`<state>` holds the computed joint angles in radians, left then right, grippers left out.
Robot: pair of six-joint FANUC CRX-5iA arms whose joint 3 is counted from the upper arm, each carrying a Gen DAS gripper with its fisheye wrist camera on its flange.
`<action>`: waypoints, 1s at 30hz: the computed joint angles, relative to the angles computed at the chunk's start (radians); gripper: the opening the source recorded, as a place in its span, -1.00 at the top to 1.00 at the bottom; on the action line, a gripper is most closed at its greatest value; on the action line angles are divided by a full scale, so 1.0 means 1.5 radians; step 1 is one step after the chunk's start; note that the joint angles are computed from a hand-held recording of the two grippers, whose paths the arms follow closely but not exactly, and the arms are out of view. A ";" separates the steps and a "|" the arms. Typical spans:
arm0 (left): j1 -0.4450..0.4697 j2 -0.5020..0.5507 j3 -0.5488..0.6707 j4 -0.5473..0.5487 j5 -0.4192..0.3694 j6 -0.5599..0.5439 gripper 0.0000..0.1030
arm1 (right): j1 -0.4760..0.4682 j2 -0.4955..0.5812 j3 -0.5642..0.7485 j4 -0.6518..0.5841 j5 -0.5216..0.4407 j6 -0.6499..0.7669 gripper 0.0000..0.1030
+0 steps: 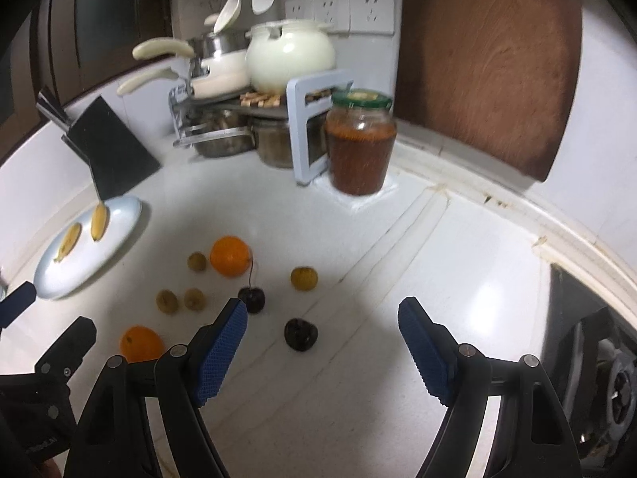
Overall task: Organize fruits
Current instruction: 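Withdraw both tools from the plate back over the remaining fruit, then close the left tool on the large orange while the right tool grasps the dark plum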
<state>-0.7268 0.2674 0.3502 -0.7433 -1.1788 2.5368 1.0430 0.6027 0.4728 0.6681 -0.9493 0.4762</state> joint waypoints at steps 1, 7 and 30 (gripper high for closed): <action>0.002 0.003 -0.001 0.004 0.000 -0.002 -0.95 | -0.001 0.004 0.004 -0.009 0.000 0.007 -0.52; 0.024 0.017 -0.013 0.046 0.017 -0.013 -0.93 | -0.010 0.031 0.035 -0.058 -0.005 0.056 -0.44; 0.084 0.066 -0.017 0.155 0.039 -0.060 -0.47 | -0.032 0.111 0.148 -0.175 -0.065 0.145 -0.12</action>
